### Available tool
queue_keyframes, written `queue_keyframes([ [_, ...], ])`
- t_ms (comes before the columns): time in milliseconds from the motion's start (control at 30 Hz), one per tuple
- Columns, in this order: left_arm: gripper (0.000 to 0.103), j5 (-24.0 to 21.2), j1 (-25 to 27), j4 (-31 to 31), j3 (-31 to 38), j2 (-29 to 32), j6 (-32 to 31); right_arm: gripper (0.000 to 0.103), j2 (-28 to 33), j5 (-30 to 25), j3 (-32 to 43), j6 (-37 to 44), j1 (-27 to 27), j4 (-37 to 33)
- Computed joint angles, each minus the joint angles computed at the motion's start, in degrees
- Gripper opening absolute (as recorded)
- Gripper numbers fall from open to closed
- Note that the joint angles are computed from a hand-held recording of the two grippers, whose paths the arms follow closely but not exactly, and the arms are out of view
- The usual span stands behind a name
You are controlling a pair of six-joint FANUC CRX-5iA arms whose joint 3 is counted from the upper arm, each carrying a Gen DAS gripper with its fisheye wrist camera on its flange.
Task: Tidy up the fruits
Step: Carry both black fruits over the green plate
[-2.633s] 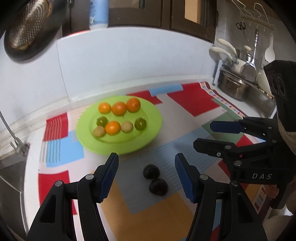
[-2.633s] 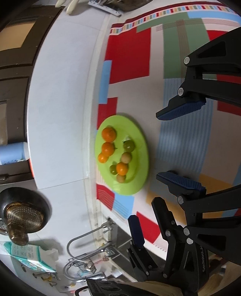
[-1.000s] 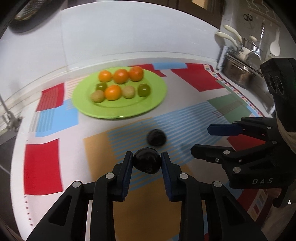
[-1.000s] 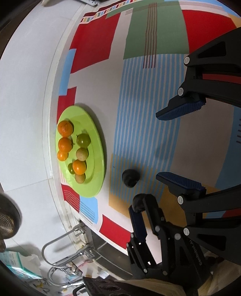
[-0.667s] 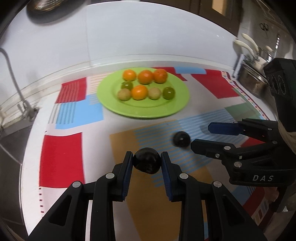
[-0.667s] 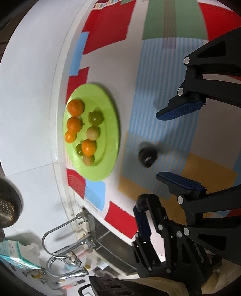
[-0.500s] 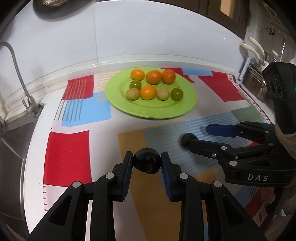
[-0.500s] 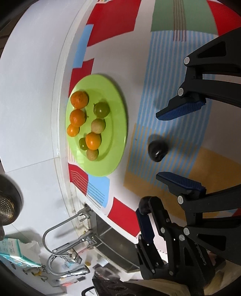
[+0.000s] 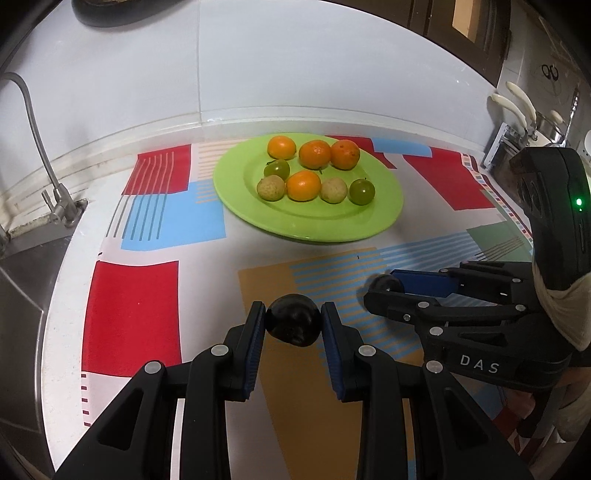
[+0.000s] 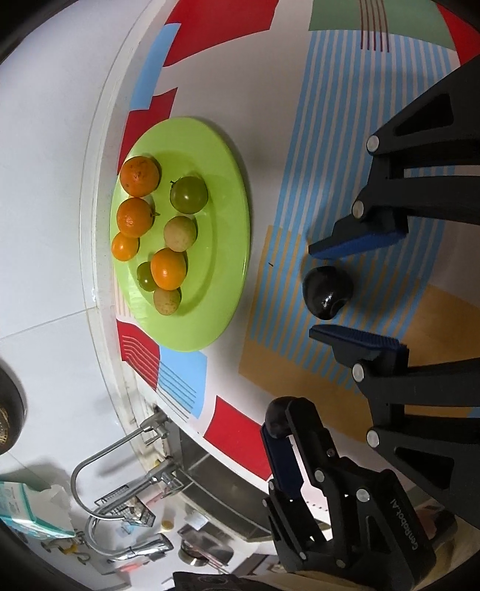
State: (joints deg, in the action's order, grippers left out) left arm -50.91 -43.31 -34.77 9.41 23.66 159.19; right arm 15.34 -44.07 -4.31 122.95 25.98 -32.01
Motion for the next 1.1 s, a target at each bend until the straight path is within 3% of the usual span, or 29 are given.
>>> queue_keyframes([
  [333, 0.031, 0.12, -0.94, -1.58, -0.24, -0.99, 1.22, 0.031, -1.31, -0.32, -0.53, 0.57, -0.73, -1.45],
  [1100, 0.031, -2.77, -5.82, -11.16, 3.11, -3.37, 4.34, 0.031, -12.24, 5.77, -5.72, 3.29, -2.11, -3.52],
])
